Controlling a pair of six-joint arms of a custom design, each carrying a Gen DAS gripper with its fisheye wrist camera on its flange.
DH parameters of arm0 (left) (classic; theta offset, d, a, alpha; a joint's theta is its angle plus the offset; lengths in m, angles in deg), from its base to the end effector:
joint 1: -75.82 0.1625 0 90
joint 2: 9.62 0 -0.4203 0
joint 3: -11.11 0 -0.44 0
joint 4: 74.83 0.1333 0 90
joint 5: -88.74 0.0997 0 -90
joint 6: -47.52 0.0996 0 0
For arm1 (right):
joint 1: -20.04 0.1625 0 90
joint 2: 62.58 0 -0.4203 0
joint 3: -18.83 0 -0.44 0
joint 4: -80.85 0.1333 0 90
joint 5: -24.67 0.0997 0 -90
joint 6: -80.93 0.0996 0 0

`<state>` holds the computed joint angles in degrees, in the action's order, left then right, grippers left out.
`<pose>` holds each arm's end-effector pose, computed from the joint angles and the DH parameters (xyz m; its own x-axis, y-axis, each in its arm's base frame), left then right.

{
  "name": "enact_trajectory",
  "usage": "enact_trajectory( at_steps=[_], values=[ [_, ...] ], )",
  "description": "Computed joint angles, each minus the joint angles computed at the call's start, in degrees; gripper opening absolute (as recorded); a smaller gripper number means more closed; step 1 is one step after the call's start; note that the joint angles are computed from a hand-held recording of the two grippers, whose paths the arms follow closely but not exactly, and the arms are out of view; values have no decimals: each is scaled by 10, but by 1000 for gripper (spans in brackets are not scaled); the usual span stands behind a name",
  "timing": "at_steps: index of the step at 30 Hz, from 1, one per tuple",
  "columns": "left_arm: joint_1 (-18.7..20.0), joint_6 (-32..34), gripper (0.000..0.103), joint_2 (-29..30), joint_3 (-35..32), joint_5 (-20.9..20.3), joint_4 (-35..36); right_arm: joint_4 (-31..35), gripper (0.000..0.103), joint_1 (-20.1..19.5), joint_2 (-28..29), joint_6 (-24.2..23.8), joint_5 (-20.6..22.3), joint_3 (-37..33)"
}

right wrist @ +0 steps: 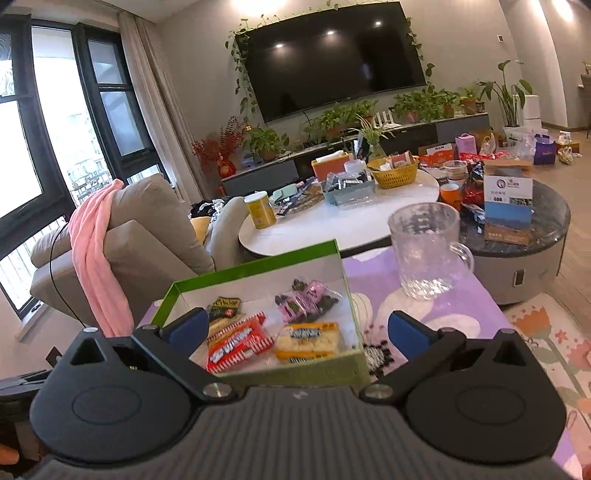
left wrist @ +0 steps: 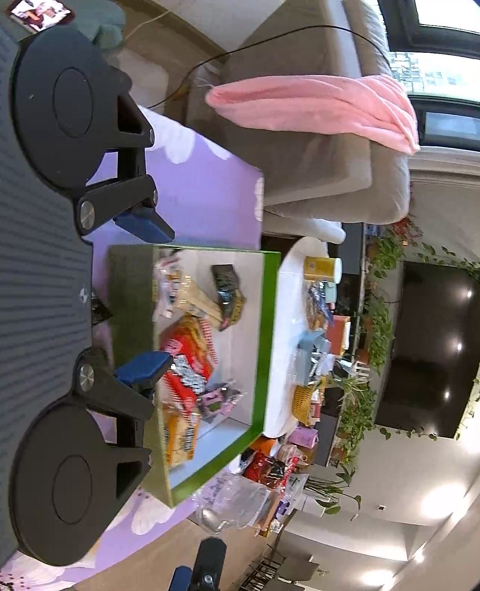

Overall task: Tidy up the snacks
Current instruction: 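Move the left tool to the dark orange-printed packet while the right tool reaches the black packet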

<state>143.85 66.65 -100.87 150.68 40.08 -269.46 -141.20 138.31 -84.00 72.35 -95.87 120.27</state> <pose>0.0346 -0.4463 0.2956 -0.7841 -0.0476 -0.6188 0.4916 0.5610 -0.6660 0.3553 -0.4862 -0.0915 -0.8942 -0.1353 0.4267 -0.4296 0.5276 -0.7329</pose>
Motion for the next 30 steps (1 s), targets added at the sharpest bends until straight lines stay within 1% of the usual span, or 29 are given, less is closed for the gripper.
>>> enact_trajectory(
  at_steps=[5,7,12,15,17,19,24,27,30],
  values=[
    [7,-22,62,-8,10,-6,38,-15,61,-7,-8,24,-15,33],
    [12,-30,62,-4,10,-8,56,-18,61,-10,-8,31,-27,45],
    [24,-47,62,10,9,-8,75,-9,61,-16,-18,54,-46,86],
    [29,-50,62,18,9,-8,76,10,61,-14,-21,31,-63,104],
    [31,-53,62,23,7,-7,78,22,61,-10,-21,0,-73,115],
    [33,-53,62,28,6,-7,75,30,61,-8,-23,-25,-73,126],
    [38,-57,63,35,2,-7,79,46,61,-10,-23,-49,-82,140],
    [38,-56,63,36,2,-1,81,59,61,-10,-19,-60,-106,137],
    [41,-59,63,34,3,-1,81,51,61,-8,-10,-94,-135,130]
  ],
)
